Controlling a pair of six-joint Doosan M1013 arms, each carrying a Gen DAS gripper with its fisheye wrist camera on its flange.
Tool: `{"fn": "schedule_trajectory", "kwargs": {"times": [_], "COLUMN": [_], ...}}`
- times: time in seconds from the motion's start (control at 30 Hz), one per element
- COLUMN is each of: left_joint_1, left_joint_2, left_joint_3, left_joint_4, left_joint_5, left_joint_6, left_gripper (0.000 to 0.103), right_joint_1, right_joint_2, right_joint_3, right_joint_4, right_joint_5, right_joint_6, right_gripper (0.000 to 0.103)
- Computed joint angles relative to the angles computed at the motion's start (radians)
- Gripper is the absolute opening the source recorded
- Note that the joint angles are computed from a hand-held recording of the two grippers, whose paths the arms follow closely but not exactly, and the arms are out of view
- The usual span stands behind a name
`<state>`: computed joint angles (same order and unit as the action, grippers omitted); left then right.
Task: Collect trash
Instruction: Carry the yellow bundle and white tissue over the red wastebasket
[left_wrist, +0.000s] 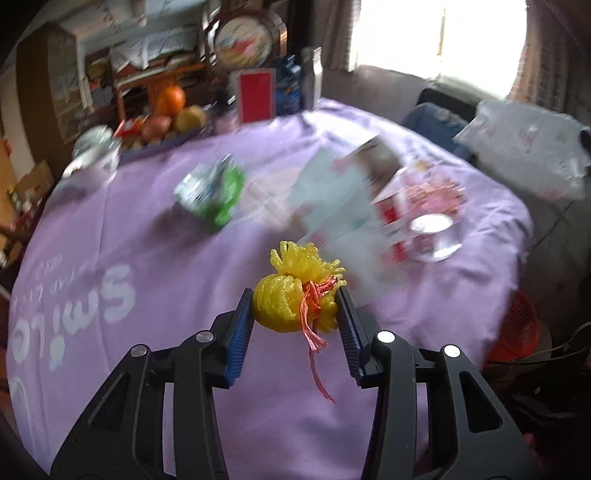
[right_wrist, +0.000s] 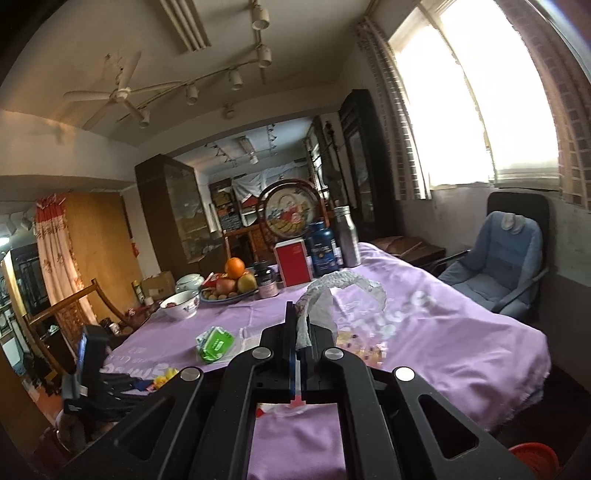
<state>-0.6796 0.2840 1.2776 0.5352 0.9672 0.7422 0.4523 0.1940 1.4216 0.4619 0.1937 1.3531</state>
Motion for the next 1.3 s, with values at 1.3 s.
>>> {"fn": "schedule_trajectory", "kwargs": {"times": [1.3], "left_joint_1": [-0.137], "left_joint_2": [0.584], "left_joint_3": [-0.847], "left_joint_4": [-0.627], "left_joint_5": [0.268], "left_joint_6": [0.786], "left_gripper": [0.044], "right_joint_1": [-0.214], "right_joint_2": [-0.102], "right_joint_3": [0.338], "right_joint_4": [-0.845], "right_joint_5": [0.273], "right_joint_6": [1.108], "right_gripper": [0.006]}}
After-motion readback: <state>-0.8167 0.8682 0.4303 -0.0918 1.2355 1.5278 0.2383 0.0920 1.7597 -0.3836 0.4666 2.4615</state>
